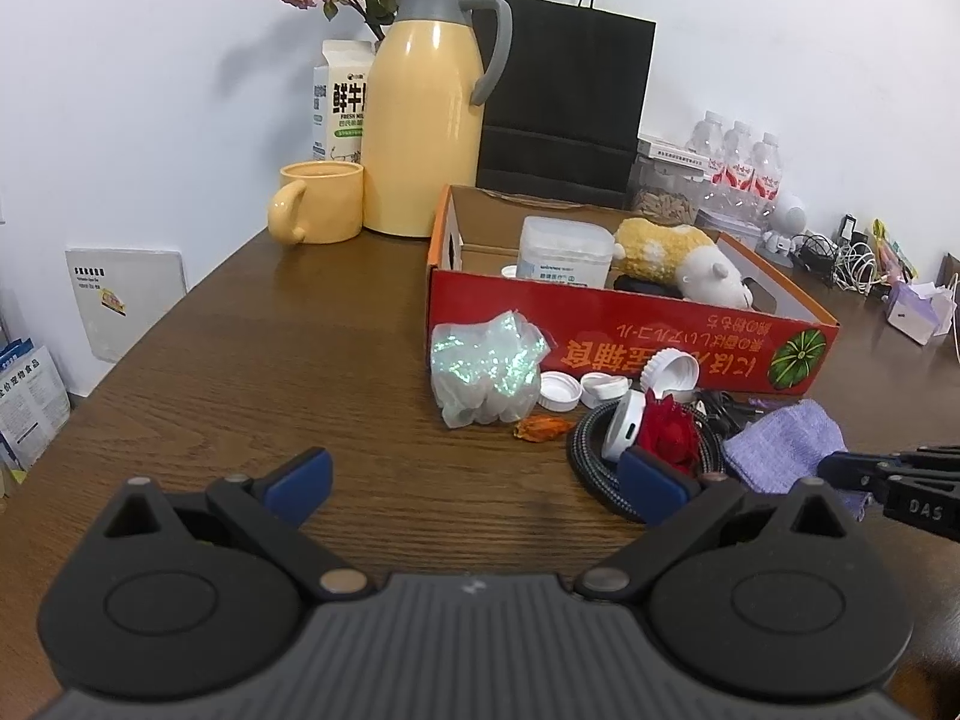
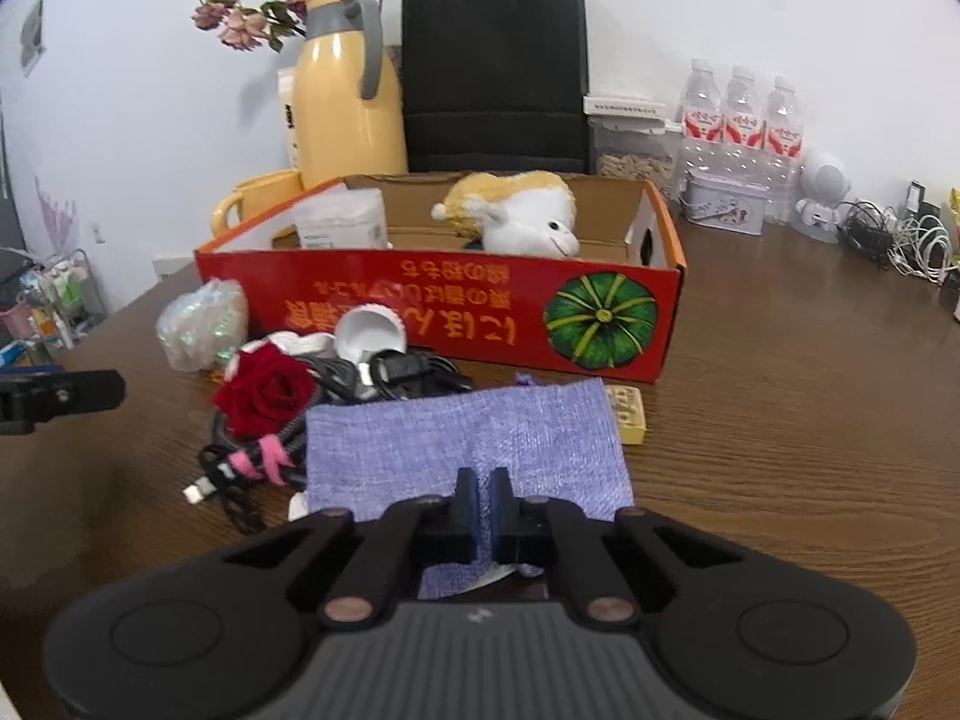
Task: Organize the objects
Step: 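Grasp the lavender cloth with the right gripper while the left grasps the clear plastic bag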
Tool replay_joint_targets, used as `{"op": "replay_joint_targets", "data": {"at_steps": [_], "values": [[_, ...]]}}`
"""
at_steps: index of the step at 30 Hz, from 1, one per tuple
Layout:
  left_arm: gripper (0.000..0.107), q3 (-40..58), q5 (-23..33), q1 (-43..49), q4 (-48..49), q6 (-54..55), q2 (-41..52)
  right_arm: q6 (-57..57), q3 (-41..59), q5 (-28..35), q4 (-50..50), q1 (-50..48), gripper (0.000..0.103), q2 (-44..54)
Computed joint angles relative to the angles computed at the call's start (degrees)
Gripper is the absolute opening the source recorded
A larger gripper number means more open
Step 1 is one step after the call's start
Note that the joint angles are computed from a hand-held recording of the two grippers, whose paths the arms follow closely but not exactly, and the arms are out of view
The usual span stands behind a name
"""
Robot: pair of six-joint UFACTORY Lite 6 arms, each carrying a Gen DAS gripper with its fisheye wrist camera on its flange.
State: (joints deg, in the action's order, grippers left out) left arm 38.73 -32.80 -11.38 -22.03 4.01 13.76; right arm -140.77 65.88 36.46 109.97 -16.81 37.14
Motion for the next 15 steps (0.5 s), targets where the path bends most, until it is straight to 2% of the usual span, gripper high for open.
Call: {"op": "replay_joint_targets", "data": {"at_steps": [11, 15], "values": [[0.103, -0.52, 0.19, -0.60, -0.78, 0.77, -1.12, 3.87, -3.28, 6.78, -2.23, -3.16, 0.002, -6.85], [0.103, 1.34, 0.84, -0.25, -1.15, 1.76, -0.01, 4.23, -3.50, 7.01, -2.34, -3.16, 0.002, -7.55]]}}
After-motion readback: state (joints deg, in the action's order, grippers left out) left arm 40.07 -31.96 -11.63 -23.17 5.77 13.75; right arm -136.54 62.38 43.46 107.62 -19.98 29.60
